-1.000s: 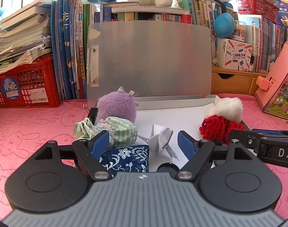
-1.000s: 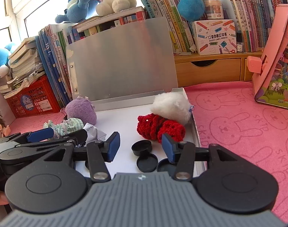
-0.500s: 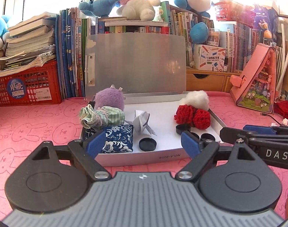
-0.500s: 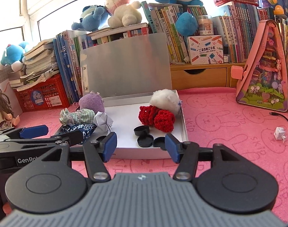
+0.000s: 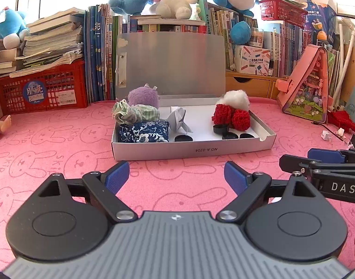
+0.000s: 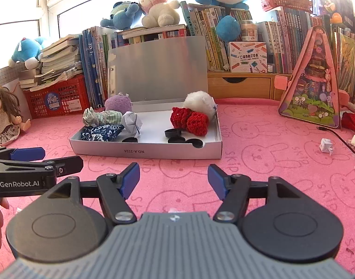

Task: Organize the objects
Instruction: 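Move the left gripper to the white tissue while the right approaches the pink-white wrapper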

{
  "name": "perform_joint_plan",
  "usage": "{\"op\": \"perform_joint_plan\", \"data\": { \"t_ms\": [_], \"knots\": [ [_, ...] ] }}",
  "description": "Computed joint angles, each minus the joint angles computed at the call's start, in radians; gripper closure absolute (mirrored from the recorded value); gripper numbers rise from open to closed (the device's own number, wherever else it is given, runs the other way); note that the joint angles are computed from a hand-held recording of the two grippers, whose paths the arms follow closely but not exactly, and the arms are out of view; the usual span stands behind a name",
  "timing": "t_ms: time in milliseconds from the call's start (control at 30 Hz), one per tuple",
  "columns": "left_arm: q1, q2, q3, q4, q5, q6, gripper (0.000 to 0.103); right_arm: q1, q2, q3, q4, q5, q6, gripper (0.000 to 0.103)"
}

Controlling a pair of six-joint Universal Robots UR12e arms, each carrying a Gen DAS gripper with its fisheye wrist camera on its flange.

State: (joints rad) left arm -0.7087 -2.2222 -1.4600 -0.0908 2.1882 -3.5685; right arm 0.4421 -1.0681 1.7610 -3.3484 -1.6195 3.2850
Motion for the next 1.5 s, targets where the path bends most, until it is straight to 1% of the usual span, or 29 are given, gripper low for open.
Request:
{"op": "perform_joint_plan", "data": {
  "t_ms": [233, 367, 433, 533, 567, 600, 633, 667, 833, 967, 1100, 1233, 1333, 1500],
  "knots": [
    [-0.023, 0.019, -0.058, 0.018, 0.031, -0.012, 0.011, 0.006, -0.015, 0.045, 0.013, -0.012, -0.015, 0.024],
    [-0.036, 0.027, -0.086, 0.045, 0.054, -0.014, 0.011, 0.016, -0.015, 0.056, 0.023, -0.030, -0.028, 0.023],
    [-0.044, 0.027, -0.096, 0.063, 0.075, -0.010, 0.011, 0.021, -0.011, 0.056, 0.030, -0.043, -0.037, 0.023],
    [-0.057, 0.025, -0.105, 0.088, 0.119, -0.018, 0.007, 0.024, -0.005, 0.050, 0.045, -0.059, -0.034, 0.023],
    [-0.060, 0.025, -0.107, 0.091, 0.129, -0.024, 0.007, 0.026, -0.003, 0.046, 0.047, -0.069, -0.031, 0.022],
    [-0.064, 0.026, -0.111, 0.094, 0.137, -0.032, 0.006, 0.028, -0.001, 0.043, 0.047, -0.078, -0.029, 0.020],
    [-0.066, 0.027, -0.115, 0.096, 0.137, -0.038, 0.006, 0.030, 0.003, 0.039, 0.044, -0.088, -0.029, 0.017],
    [-0.068, 0.028, -0.118, 0.096, 0.136, -0.045, 0.006, 0.031, 0.006, 0.036, 0.044, -0.096, -0.029, 0.016],
    [-0.077, 0.025, -0.124, 0.064, 0.145, -0.074, 0.006, 0.034, 0.010, 0.021, 0.093, -0.116, -0.013, 0.016],
    [-0.081, 0.018, -0.119, 0.017, 0.149, -0.083, 0.006, 0.036, 0.011, 0.011, 0.135, -0.135, 0.015, 0.016],
    [-0.083, 0.011, -0.111, -0.017, 0.152, -0.091, 0.006, 0.040, 0.012, 0.009, 0.139, -0.149, 0.014, 0.015],
    [-0.079, 0.012, -0.108, -0.068, 0.146, -0.136, 0.006, 0.042, 0.013, 0.007, 0.143, -0.157, 0.017, 0.015],
    [-0.075, 0.015, -0.114, -0.070, 0.137, -0.166, 0.006, 0.043, 0.013, 0.006, 0.145, -0.161, 0.018, 0.014],
    [-0.076, 0.015, -0.114, -0.068, 0.144, -0.166, 0.008, 0.043, 0.013, 0.006, 0.145, -0.162, 0.017, 0.015]
  ]
}}
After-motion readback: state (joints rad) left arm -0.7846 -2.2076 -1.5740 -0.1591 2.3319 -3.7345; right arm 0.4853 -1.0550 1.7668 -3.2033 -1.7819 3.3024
